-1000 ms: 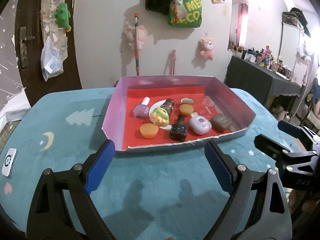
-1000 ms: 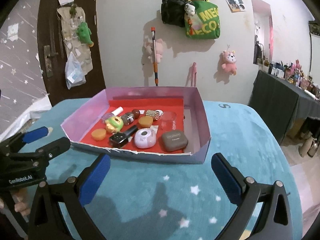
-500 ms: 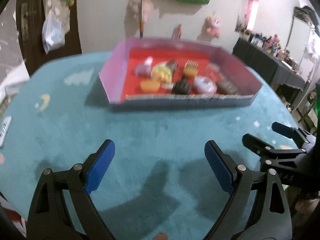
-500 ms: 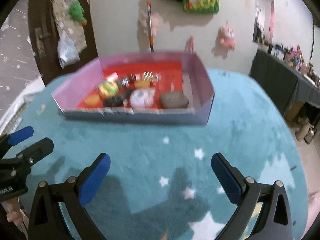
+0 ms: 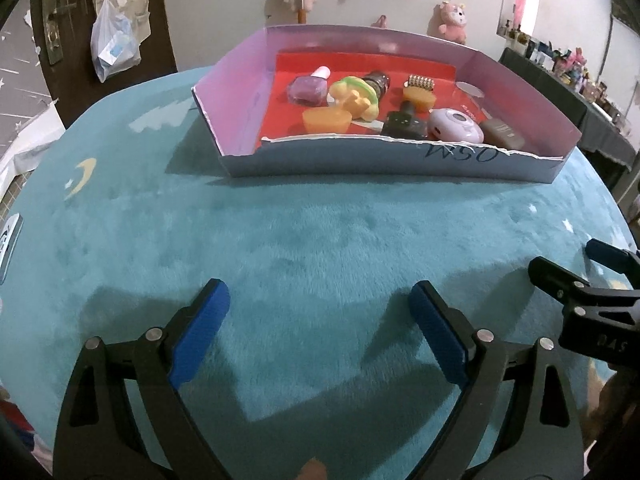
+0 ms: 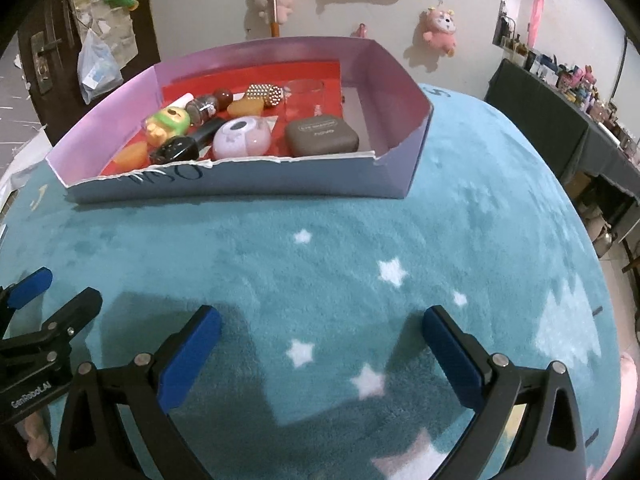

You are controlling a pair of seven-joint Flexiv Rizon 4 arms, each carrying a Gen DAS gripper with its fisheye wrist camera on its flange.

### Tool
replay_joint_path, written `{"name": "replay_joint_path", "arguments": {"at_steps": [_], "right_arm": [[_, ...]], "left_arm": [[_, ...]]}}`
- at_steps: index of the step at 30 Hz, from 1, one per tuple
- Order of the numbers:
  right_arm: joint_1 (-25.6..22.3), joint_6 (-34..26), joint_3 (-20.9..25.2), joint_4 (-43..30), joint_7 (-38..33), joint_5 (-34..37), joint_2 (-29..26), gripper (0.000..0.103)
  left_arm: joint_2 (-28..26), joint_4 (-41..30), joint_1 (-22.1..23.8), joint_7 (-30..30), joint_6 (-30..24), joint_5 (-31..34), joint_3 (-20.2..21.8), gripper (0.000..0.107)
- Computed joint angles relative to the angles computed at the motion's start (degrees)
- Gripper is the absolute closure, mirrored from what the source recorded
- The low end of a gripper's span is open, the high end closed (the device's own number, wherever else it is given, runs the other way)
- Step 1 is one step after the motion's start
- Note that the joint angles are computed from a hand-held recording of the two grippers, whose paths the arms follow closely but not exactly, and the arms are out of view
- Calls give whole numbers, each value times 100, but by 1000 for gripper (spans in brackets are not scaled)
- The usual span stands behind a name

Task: Organize rigid objects

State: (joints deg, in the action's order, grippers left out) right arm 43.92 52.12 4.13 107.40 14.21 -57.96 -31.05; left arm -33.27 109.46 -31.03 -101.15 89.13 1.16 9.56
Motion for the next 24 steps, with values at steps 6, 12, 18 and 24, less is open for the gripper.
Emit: {"name": "replay_joint_path", "arguments": {"at_steps": [6,12,18,24], "right_arm": [[23,-69,27,-51,-64,71,-14,0],[39,-112,17,-111,-110,132,-48,0],[49,-102,8,-97,-97,124,-42,0],[47,-99,9,-96,-96,125,-41,0]], "left_arm": [[-10,-82,42,-2,-134,21,-30,8],[-13,-131,73,-67,-217,66,-44,5],[-14,-156,91,-136,-259,128,-53,4],[-11,-163,113,-167,-266,173,-69,4]]}}
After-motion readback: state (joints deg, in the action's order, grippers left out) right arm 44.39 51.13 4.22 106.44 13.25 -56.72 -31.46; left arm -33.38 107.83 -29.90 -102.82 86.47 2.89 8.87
